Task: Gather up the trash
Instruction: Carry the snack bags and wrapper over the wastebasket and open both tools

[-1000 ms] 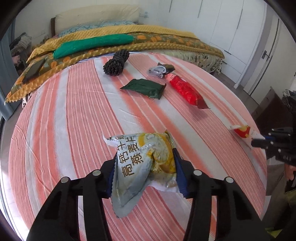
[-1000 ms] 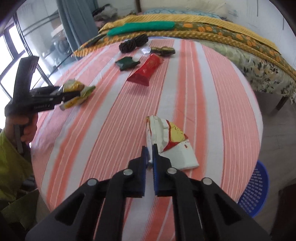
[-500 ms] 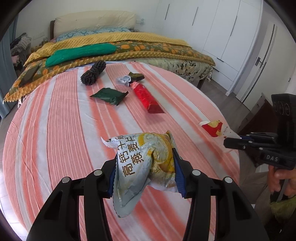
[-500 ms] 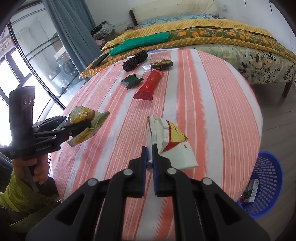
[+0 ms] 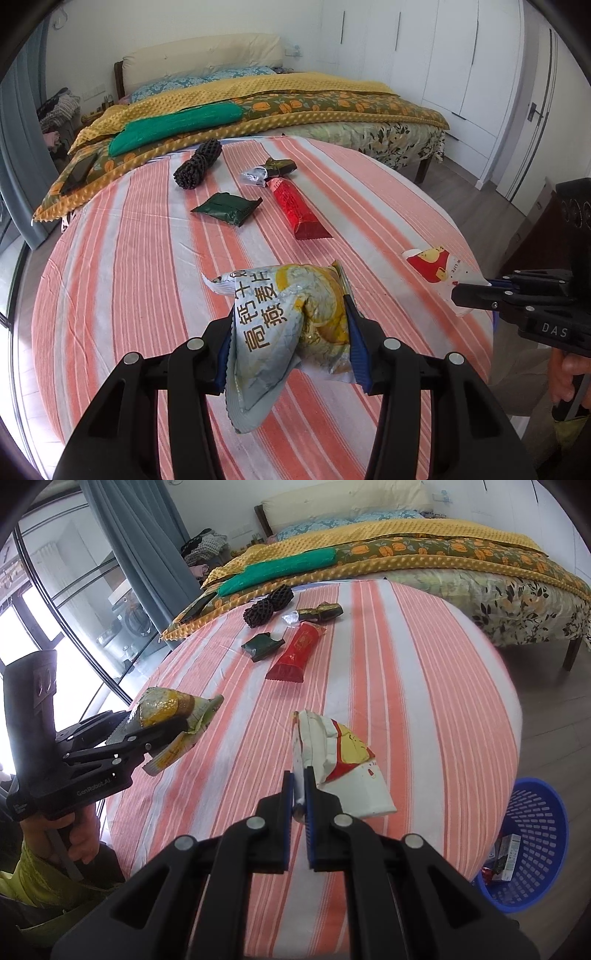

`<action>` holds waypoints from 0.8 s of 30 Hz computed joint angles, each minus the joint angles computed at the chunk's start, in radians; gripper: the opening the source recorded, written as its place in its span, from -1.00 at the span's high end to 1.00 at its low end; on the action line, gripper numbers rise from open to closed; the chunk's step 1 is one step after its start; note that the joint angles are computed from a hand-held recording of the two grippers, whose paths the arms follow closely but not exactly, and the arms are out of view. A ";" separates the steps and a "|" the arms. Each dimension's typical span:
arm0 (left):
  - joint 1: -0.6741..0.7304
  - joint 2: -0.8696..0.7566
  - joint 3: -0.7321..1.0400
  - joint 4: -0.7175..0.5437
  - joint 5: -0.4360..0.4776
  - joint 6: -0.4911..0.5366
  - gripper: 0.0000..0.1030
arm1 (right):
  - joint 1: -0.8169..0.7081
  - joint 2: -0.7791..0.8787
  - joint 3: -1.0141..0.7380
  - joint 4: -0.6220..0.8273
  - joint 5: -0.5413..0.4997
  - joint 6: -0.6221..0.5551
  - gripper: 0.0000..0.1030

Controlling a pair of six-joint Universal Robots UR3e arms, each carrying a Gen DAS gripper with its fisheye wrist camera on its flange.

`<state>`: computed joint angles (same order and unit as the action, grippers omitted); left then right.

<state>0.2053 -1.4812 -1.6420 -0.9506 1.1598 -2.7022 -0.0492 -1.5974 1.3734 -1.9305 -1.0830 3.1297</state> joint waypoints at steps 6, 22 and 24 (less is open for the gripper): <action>0.037 0.010 -0.011 -0.026 -0.035 0.016 0.05 | 0.003 0.002 0.003 -0.007 0.003 0.003 0.89; -0.055 -0.011 0.033 -0.162 -0.112 0.025 0.07 | -0.151 -0.116 0.104 0.012 0.133 -0.020 0.89; -0.118 -0.042 0.077 -0.164 -0.114 0.001 0.06 | -0.257 -0.183 0.131 0.076 0.162 -0.076 0.89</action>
